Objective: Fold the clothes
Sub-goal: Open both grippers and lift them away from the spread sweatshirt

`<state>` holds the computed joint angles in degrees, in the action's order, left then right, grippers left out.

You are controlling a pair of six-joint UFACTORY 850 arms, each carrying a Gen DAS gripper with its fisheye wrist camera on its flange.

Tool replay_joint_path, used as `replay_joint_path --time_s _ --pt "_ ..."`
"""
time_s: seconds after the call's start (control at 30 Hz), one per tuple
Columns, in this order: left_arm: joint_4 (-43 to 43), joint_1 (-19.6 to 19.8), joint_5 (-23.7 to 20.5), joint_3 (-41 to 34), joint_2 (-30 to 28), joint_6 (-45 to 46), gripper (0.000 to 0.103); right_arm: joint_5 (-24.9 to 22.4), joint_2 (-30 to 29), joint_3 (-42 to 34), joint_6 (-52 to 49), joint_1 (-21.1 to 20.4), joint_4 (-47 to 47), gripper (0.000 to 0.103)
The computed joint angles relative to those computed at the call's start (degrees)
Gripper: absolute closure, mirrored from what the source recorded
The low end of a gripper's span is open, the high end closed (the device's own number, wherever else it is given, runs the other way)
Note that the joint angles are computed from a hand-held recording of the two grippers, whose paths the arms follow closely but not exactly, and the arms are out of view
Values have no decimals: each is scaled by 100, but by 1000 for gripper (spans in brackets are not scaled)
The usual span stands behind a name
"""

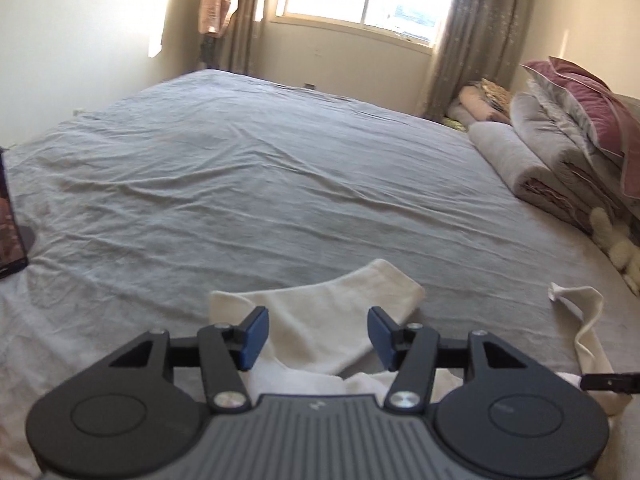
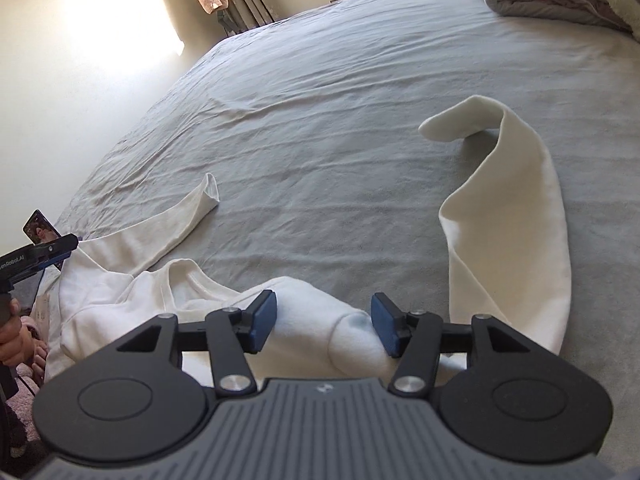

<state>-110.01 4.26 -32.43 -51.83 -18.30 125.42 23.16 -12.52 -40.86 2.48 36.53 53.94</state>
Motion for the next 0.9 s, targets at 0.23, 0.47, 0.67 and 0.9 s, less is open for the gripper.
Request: replay_joint_path --time_s 0.23,0.47,0.67,0.9 --pt "2206 -208 -197 -544 -623 -1729 46 -55 19 220 2133 -225 -1761 46" --pt "2873 -163 -282 -831 -1006 -2173 47 -98 -37 250 2596 -258 -2461 46" --pt "3010 -30 -630 -1034 -1213 -2230 49 9 15 349 3020 -297 -3020 46" --pt "2243 -92 -652 -947 -1260 -1223 49 124 -9 336 2969 -271 -3109 47"
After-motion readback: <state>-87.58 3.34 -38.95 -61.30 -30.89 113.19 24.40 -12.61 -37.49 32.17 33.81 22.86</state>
